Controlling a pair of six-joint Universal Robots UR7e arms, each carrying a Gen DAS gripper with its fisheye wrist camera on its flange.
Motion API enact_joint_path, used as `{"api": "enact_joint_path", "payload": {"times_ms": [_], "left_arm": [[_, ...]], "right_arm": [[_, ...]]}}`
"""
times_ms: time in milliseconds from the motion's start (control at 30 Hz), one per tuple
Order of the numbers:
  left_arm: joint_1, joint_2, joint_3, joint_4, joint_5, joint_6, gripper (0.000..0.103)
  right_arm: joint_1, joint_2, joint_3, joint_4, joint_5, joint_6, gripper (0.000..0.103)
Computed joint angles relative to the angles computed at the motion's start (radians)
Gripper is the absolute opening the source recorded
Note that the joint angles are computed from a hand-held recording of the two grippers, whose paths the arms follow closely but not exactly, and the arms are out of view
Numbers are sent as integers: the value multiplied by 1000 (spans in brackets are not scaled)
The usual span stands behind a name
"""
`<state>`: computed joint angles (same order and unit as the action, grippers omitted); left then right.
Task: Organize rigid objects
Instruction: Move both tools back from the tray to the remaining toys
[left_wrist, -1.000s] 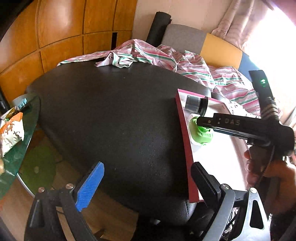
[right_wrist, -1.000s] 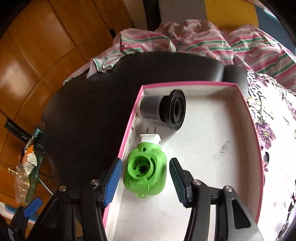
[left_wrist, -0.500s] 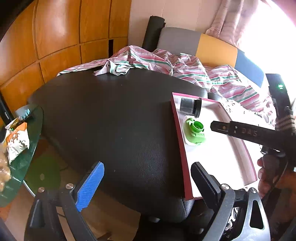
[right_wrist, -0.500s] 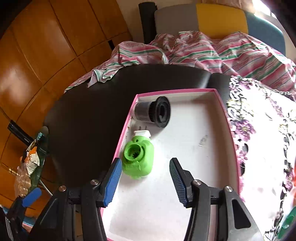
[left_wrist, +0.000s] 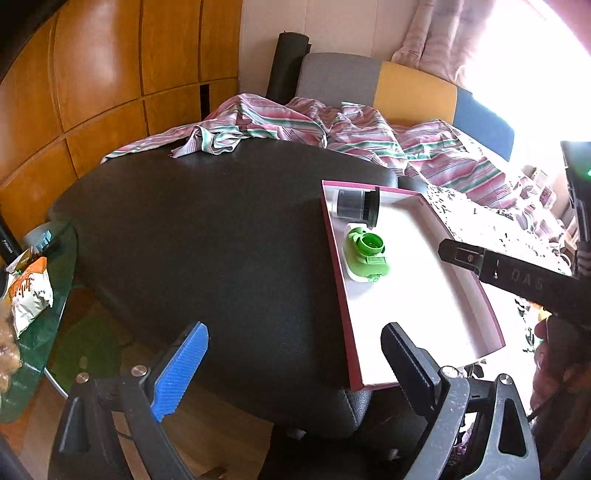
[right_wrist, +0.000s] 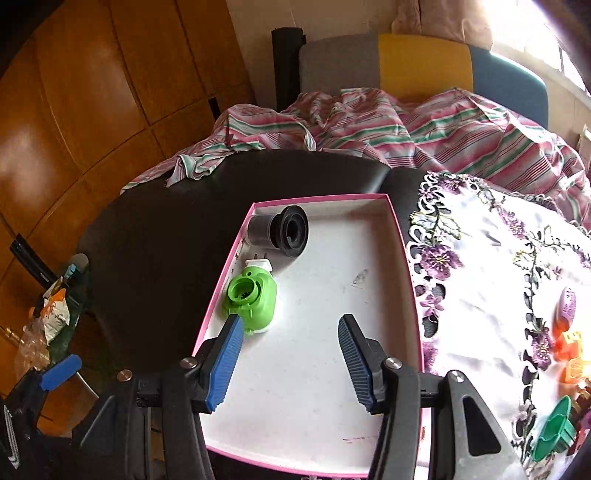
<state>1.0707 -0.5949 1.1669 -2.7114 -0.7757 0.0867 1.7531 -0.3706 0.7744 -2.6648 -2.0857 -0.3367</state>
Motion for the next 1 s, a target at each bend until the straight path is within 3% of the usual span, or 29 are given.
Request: {"api": "enact_joint_path", "payload": {"times_ms": [300, 1000], "left_arm": [[-13, 10, -7, -8, -17, 39, 95], [-52, 87, -95, 62, -119, 130, 95]], "right_arm": [[-4, -74, 128, -121, -42, -25, 54], [-75, -319, 415, -386, -178, 36, 54]]}}
